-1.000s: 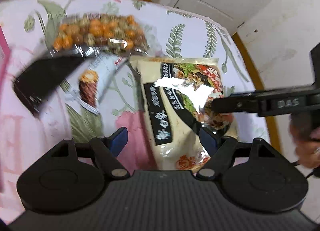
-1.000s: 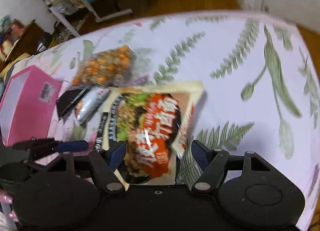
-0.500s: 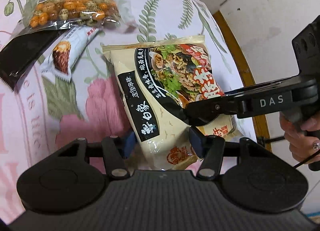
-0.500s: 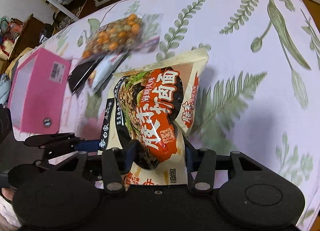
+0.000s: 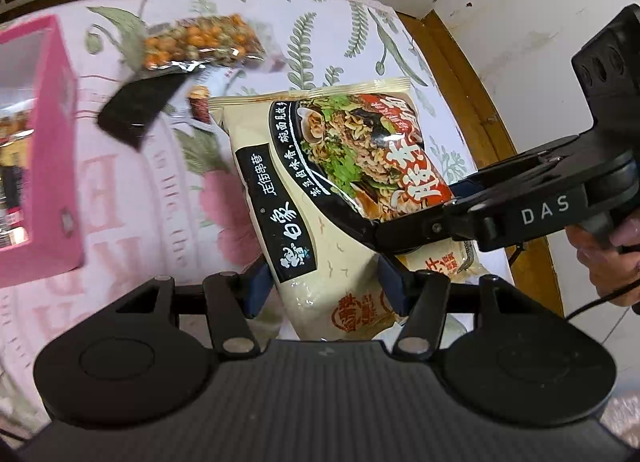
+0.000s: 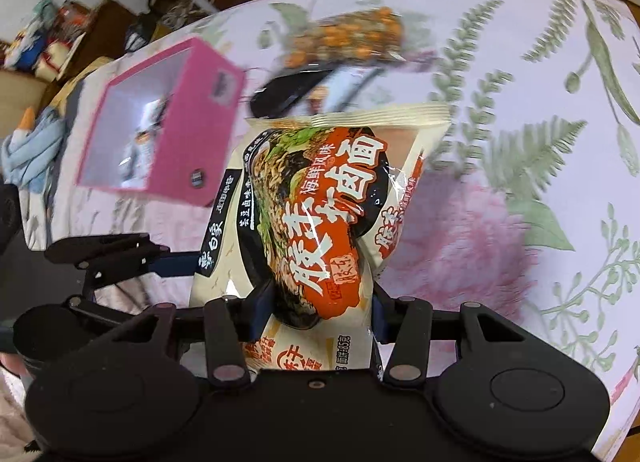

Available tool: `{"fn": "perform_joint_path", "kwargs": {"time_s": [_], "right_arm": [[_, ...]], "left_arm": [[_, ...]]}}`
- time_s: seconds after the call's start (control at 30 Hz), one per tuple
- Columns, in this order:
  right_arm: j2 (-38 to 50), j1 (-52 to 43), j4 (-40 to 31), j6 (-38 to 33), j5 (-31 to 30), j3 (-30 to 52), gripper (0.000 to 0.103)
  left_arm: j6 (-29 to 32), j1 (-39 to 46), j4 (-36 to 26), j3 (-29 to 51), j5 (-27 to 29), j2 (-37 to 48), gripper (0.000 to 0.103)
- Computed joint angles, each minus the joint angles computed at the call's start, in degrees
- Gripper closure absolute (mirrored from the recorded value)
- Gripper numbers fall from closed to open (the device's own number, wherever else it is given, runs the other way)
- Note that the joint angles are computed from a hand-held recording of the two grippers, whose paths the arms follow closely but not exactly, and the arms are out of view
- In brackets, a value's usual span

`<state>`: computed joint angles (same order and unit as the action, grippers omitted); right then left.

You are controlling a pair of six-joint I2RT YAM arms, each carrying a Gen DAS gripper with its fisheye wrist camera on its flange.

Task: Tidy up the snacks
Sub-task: 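Carry the noodle pack into the pink box and release it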

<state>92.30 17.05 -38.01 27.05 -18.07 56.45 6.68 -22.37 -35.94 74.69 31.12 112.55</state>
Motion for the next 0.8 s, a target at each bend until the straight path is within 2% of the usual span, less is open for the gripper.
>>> {"fn": "perform_joint_path", "kwargs": {"time_s": [0.13, 0.43, 0.67, 0.8], "right_arm": [[0.97, 5.37, -3.00, 2.26, 1.20, 5.46, 0.049], [9.07, 11.46, -4.66, 1.80, 0.91, 19.65, 0.049], [19.95, 12.71, -1.61, 1.96, -2.01, 31.82, 0.049], [27.90, 12.85, 0.30, 3.96, -4.66, 39.71, 0.050]], "left_arm": [[3.79, 4.52, -5.63, 0.55, 1.55, -2.68, 0.047], [11.37, 14.01, -8.68, -0.80, 0.45, -9.34, 0.046], [14.58, 21.92, -10.95, 6.31, 0.01, -4.82, 0.046], [15.38, 24.88, -10.86, 11.95, -2.17, -0.46, 0.046]]}}
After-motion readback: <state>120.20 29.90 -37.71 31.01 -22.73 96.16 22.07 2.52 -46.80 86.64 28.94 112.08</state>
